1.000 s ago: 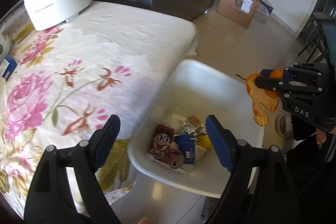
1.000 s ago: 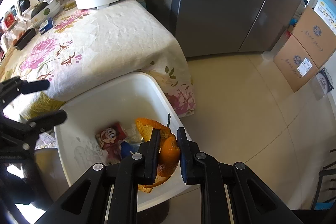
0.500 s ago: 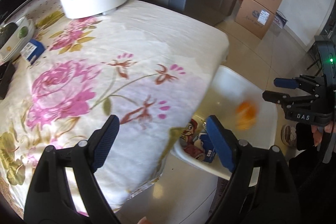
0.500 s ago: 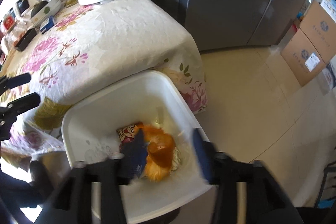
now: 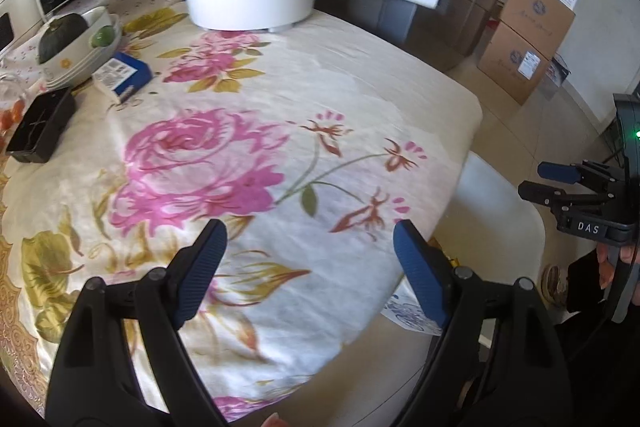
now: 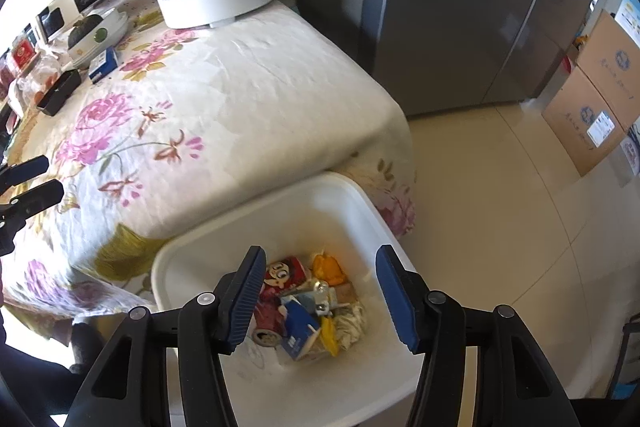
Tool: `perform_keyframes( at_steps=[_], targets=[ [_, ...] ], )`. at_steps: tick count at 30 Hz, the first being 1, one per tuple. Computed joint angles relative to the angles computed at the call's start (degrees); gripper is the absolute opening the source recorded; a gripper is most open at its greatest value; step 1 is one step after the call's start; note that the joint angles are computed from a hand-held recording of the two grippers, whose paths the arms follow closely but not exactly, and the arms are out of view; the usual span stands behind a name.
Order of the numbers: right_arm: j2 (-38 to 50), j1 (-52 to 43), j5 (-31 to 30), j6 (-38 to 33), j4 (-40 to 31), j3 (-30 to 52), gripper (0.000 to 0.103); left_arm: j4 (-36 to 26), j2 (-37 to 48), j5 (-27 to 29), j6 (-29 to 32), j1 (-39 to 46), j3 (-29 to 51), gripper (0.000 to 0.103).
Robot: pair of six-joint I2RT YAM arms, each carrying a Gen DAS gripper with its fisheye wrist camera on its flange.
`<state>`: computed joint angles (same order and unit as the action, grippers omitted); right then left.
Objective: Collect trash
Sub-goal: 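Move both open grippers back over the table toward the black tray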
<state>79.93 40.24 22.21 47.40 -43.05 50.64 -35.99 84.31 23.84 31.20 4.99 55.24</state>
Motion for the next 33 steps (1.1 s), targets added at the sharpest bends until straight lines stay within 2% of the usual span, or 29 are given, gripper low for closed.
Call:
perform_keyframes(
  at_steps=[5,11,14,22,26,30,33],
  targets=[
    [4.38,0.58,0.23,-1.59,1.1,5.26,0.06,-1.47,2.53,1.04,0.44,3.78,3.6,0.088],
    [10.31,2.12,0.94,-3.74,2.07,12.23,0.067,-3.16,6.13,2.27,0.73,8.46,9.01,0.092],
    [13.37,2.79,1.46,-5.15,2.25,15.93,0.071,-3.89,8.23,2.18,1.01,10.36,11.82,0.1],
    [22.72,3.17,1.4,-7.61,2.4,26.58,0.086,-7.51,14.89,2.55,0.38,15.2,21.03,0.102],
    [27.71,3.47,0.51,-9.06,2.01,32.37,0.089,-6.32,17.33,1.62,0.55,17.59,24.22,0.102],
    [32.87,4.01,-0.23,-9.35,0.75,39.09,0.103,-4.08,20.16,0.26,-0.18,19.65,27.23,0.102],
    [37.67,3.96,-1.31,-10.08,-1.34,46.0,0.103,-3.45,23.38,0.02,-1.56,20.89,31.5,0.102]
  ],
)
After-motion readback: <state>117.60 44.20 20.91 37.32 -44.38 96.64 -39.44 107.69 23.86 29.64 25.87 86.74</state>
